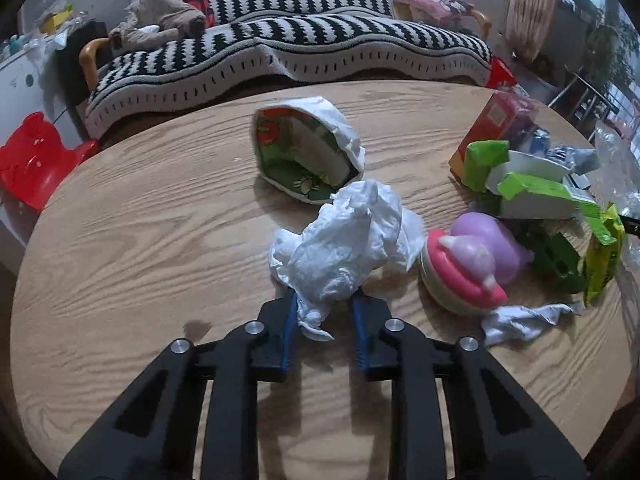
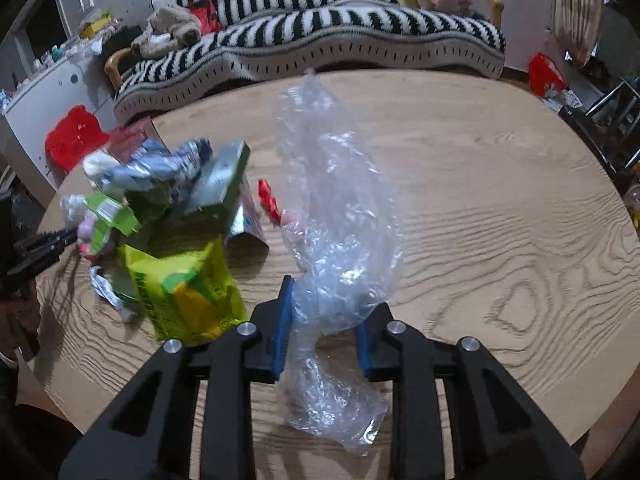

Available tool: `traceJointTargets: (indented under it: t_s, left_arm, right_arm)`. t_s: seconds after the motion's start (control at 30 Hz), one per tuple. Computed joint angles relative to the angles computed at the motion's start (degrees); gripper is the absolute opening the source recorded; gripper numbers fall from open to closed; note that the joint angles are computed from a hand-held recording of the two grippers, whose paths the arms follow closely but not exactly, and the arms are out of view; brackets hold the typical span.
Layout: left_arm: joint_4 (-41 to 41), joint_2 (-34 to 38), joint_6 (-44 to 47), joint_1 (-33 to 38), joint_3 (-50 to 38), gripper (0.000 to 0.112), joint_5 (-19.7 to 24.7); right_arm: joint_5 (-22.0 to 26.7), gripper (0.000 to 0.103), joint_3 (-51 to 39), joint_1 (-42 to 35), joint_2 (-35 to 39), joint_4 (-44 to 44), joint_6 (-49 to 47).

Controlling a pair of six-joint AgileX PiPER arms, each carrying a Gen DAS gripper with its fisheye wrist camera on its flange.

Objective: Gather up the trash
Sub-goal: 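Grasp the white tissue with the left gripper while the right grasps the clear plastic bag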

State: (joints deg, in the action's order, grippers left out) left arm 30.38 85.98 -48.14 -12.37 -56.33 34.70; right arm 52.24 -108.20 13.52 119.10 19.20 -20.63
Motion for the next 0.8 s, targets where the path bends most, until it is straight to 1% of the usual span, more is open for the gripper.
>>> traceJointTargets:
  t_s: [0.1, 0.2, 0.33, 0.43, 0.53, 0.63, 0.73, 0.8]
  left_arm:
    - [1.30, -3.22, -3.77, -1.68, 0.95, 0.021, 3.03]
    - [2.98, -6.08, -7.29, -3.15, 0.87, 0.021, 6.79]
    - [4.91, -7.34, -10.84, -5.28, 0.27, 0.021, 10.05]
    - [5.76, -7.32, -13.41, -7.26, -0.89, 0.021, 12.88]
    - [6.96, -7.24, -15.62, -9.43, -2.14, 0.021, 14.93]
    - [8.60, -6.82, -18.37, -13.16, -4.31, 0.021, 17.18]
    - [9.79, -4.89, -20.17, -17.59, -7.88, 0.021, 19.02]
    - [9.72, -2.35, -20.31, -20.73, -11.60, 0.021, 19.91]
  right_arm:
    - [-1.71, 0.027, 2.85, -0.73, -2.73, 1.33, -0.71]
    - [-1.40, 0.027, 3.39, -1.41, -3.91, 2.58, -1.00]
    - [-1.74, 0.027, 5.07, -1.69, -5.49, 3.15, -0.78]
    - [-2.76, 0.027, 8.11, -2.80, -7.56, 4.91, -2.80]
    - [-3.15, 0.027, 9.17, -3.67, -8.85, 6.19, -3.68]
    - [-3.89, 0.027, 11.63, -5.51, -11.05, 7.82, -5.51]
    - [-5.22, 0.027, 15.21, -7.72, -14.06, 8.69, -7.66]
    - [-5.62, 0.027, 17.36, -9.86, -15.82, 9.92, -9.49]
